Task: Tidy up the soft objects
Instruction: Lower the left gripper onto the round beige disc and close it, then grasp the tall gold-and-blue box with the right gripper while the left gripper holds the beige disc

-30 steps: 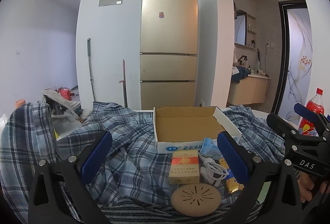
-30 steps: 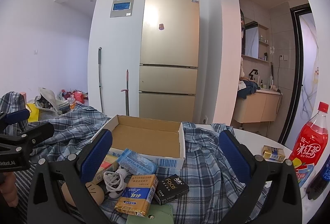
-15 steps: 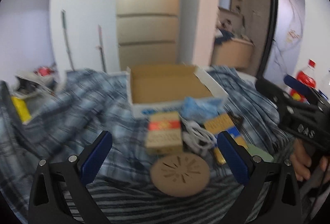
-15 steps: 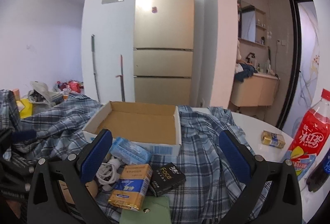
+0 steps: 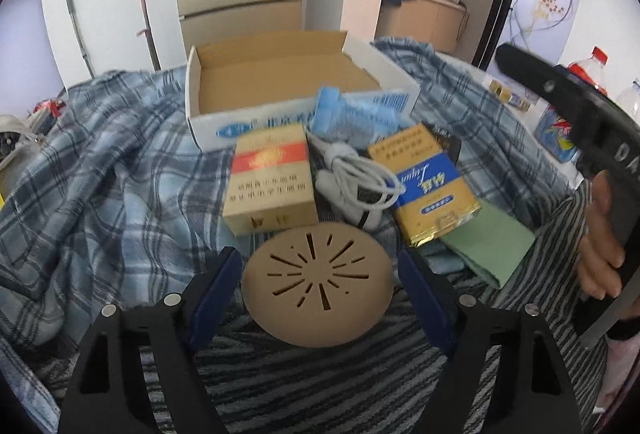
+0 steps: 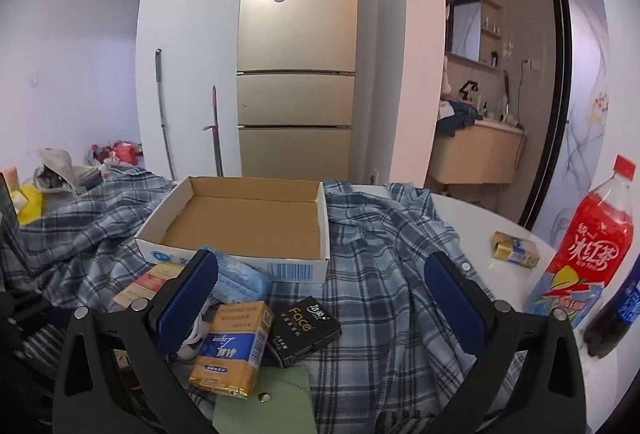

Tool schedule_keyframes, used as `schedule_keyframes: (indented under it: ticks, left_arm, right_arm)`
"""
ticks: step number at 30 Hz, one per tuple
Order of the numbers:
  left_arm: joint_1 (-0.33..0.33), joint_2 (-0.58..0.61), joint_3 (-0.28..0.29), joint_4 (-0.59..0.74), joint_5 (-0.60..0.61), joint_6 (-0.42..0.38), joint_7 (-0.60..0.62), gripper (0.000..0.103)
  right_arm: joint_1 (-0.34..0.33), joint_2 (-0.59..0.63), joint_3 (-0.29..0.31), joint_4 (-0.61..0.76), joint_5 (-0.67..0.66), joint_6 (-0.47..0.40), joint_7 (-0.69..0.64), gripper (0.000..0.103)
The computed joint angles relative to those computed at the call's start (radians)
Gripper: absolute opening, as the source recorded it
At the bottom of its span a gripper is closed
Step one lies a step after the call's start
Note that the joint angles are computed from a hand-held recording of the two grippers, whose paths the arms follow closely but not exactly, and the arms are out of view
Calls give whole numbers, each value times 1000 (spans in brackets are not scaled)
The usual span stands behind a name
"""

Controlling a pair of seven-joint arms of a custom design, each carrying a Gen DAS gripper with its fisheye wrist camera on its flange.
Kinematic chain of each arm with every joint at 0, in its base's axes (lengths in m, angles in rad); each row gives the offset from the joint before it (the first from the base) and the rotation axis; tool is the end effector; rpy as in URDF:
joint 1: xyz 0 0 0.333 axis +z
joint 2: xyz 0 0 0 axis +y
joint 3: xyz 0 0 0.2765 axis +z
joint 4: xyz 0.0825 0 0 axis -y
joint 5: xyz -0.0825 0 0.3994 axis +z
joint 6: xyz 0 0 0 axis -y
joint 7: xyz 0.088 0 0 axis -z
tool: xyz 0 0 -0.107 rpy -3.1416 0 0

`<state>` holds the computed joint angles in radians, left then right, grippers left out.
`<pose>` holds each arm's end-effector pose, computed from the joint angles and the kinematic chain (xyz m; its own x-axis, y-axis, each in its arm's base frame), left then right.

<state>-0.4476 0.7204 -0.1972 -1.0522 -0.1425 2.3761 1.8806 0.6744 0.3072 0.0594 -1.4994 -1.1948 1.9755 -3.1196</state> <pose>0.6569 -0.4287 0.4559 -0.7301 -0.6779 0.0857 -0.5786 0.5467 -0.6052 0.5508 0.4102 0.5063 -0.4543 -0.8896 0.0474 -0.4075 0.1603 -0.8990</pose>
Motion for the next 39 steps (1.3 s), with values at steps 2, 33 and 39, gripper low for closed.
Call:
schedule_keyframes:
  ticks: [2, 33, 39]
  left_arm:
    - [-1, 15, 2, 26, 2, -31, -9, 83]
    - [35, -218, -43, -387, -78, 518, 134, 79]
    - [-26, -254, 16, -489, -162, 860, 169, 79]
  right_arm:
    - [-1, -1, 0, -1, 3, 1, -1, 103]
    - [12, 23, -9, 28, 9, 24, -61, 103]
    - [-8, 12, -6, 12, 40, 86, -67, 95]
